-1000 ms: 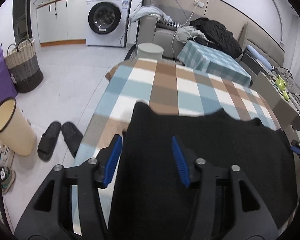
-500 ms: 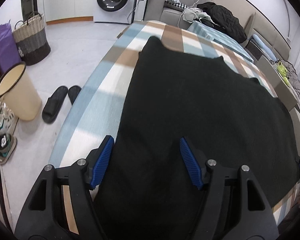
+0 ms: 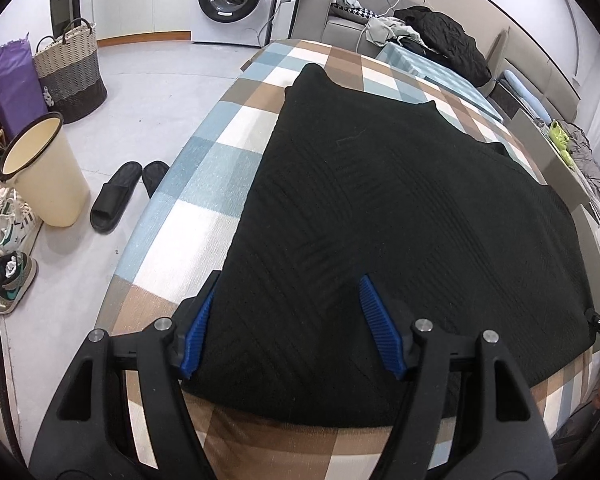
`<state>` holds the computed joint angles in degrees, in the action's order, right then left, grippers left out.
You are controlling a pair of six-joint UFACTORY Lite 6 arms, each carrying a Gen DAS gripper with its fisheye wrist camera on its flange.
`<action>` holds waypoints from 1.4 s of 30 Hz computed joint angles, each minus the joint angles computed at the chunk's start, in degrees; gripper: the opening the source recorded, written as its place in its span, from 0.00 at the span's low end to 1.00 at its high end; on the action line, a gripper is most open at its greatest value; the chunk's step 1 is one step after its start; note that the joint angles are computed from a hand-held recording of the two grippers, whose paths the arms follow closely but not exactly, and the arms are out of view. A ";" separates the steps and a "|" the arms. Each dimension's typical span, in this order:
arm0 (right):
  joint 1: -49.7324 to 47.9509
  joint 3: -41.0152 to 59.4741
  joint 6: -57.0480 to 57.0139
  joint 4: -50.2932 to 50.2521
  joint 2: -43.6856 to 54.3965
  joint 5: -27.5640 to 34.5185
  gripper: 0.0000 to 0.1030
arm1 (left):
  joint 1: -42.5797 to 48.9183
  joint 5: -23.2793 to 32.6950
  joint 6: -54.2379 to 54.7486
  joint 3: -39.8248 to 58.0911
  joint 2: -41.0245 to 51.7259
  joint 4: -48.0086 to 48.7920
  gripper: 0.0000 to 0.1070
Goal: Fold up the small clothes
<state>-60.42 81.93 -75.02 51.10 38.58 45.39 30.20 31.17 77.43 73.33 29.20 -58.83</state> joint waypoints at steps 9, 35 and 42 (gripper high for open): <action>-0.91 -11.91 -13.19 9.90 -13.86 -0.04 0.39 | 0.37 -0.68 4.25 -5.43 -7.06 -3.70 0.61; 8.74 -22.32 -29.68 16.80 -13.57 -11.88 0.45 | 3.77 -1.45 13.74 -12.90 -14.38 -9.14 0.63; 7.13 -24.91 -30.31 17.31 -17.19 -11.52 0.46 | 6.16 3.59 16.39 -15.20 -17.60 -11.35 0.63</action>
<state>-53.30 57.02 -105.33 68.40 21.39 33.87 36.36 34.76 93.82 58.13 11.60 -70.18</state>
